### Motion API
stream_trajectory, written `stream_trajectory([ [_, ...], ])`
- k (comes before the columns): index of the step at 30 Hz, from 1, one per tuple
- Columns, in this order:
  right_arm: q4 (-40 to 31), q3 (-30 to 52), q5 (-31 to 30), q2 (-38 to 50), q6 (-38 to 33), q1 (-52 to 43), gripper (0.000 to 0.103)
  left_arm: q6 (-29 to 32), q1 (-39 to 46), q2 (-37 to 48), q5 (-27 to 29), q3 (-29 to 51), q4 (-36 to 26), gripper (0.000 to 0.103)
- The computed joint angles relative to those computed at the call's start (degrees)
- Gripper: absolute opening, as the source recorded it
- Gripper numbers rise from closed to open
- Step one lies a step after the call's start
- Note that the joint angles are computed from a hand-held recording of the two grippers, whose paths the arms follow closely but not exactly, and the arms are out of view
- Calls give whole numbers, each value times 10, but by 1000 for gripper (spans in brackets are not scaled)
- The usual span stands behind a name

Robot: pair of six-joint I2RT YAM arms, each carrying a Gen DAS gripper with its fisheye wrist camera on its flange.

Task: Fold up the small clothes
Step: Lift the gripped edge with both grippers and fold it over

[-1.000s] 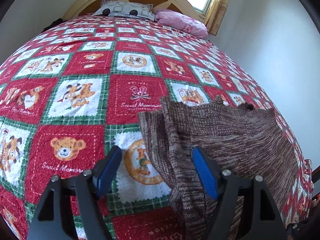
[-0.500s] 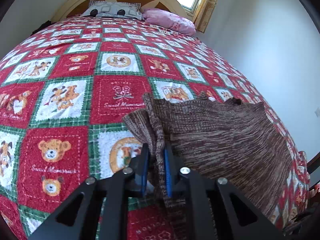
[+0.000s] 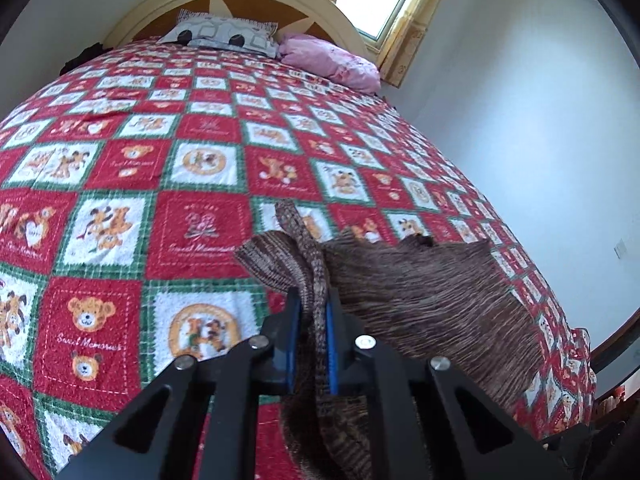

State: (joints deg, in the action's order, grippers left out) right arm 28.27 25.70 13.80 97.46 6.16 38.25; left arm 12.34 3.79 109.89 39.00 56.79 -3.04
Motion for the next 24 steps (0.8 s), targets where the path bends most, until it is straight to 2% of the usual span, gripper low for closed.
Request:
stream_trajectory([
  [11, 30, -112, -94, -147, 5, -111, 6, -83, -53, -58, 1, -15, 12, 11],
  [17, -19, -182, -140, -281, -2, -188, 6, -119, -122, -78, -64, -11, 18, 11],
  [24, -94, -222, -280, -396, -46, -377, 6, -172, -219, -72, -133, 17, 17, 11],
])
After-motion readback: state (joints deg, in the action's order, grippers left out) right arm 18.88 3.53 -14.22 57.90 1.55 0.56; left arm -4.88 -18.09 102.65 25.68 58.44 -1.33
